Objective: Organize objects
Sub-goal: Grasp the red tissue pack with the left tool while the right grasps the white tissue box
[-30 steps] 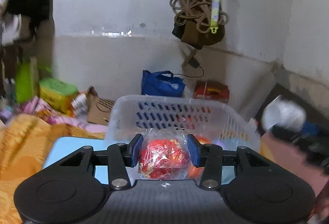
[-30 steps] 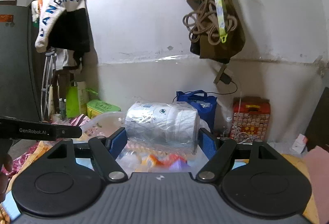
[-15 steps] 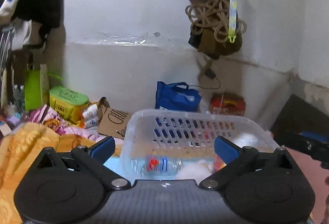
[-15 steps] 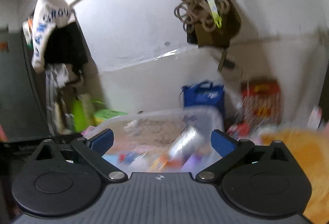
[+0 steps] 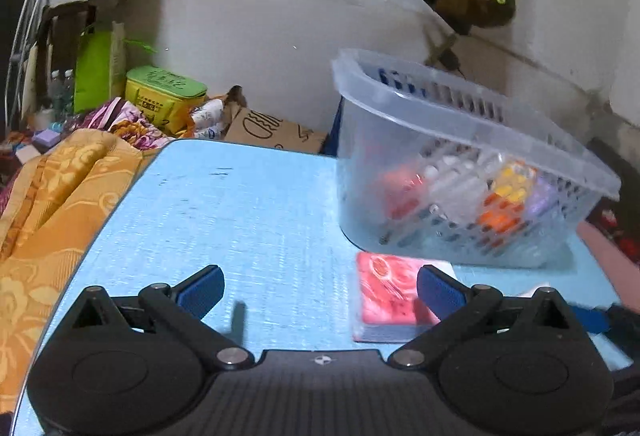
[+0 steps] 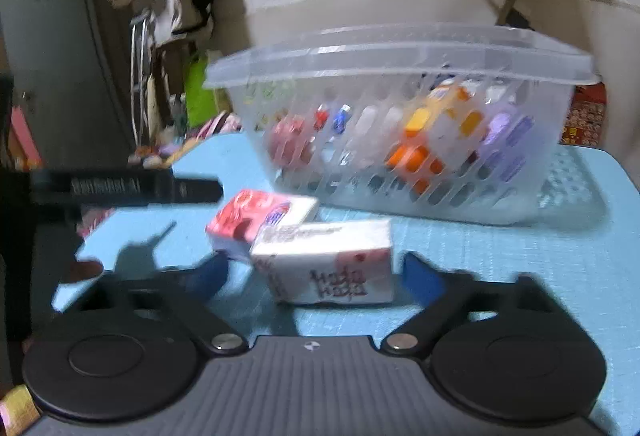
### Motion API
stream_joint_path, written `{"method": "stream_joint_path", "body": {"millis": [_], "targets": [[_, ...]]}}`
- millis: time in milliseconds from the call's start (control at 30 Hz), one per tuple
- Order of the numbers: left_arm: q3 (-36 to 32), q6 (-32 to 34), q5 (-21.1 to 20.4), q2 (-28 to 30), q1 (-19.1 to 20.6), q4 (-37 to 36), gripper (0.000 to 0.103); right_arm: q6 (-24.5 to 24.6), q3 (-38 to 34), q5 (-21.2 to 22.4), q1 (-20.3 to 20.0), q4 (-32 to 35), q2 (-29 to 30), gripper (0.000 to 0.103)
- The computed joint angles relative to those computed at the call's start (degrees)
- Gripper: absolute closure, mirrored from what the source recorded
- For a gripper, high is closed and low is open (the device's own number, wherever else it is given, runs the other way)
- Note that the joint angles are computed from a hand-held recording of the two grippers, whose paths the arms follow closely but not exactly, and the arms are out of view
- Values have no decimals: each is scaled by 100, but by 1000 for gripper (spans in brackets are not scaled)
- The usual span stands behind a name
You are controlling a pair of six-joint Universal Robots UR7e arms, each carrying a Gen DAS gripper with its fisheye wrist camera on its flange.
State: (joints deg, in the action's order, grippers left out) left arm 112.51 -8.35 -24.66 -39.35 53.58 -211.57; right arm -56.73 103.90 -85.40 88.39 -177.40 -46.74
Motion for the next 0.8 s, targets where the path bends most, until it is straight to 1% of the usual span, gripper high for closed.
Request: {"method": "stream_joint_path", "body": {"millis": [133, 233, 267, 333, 400, 467, 533, 600, 633, 733, 767, 800], "targets": [[-9, 17, -174, -25, 43, -44, 0, -173, 205, 32, -55, -283, -184, 29], [-130, 389, -283, 145, 3, -193, 0, -215, 333, 41, -153, -479, -413, 29], [-209, 539, -322, 239, -14, -257, 0, -164, 299, 21, -176, -439, -449, 29], [-358, 699, -404, 384, -59, -204, 0, 91, 201, -25, -249, -233, -541, 29], [-586, 803, -305, 560, -91, -37, 0, 285, 100, -26, -311, -66, -563, 29], [-750, 727, -240, 654, -73, 282, 0, 399, 54, 46, -402, 163, -637, 29], [-883, 512, -166, 722, -40, 570, 0, 451, 63, 195, -503, 402, -728, 29], [-973, 425, -102, 787, -16, 668, 1, 384, 112, 172, -517, 348, -753, 29], [-1046, 435, 14, 832, -19, 753, 3, 341, 159, 182, -519, 289, -777, 29], [-1067, 410, 156, 853, -24, 852, 15, 272, 229, 273, -538, 224, -843, 29], [-1053, 363, 200, 850, -38, 940, 26, 255, 237, 301, -551, 237, -864, 29], [-1048, 380, 242, 859, -47, 950, 27, 255, 234, 318, -556, 261, -873, 29]]}}
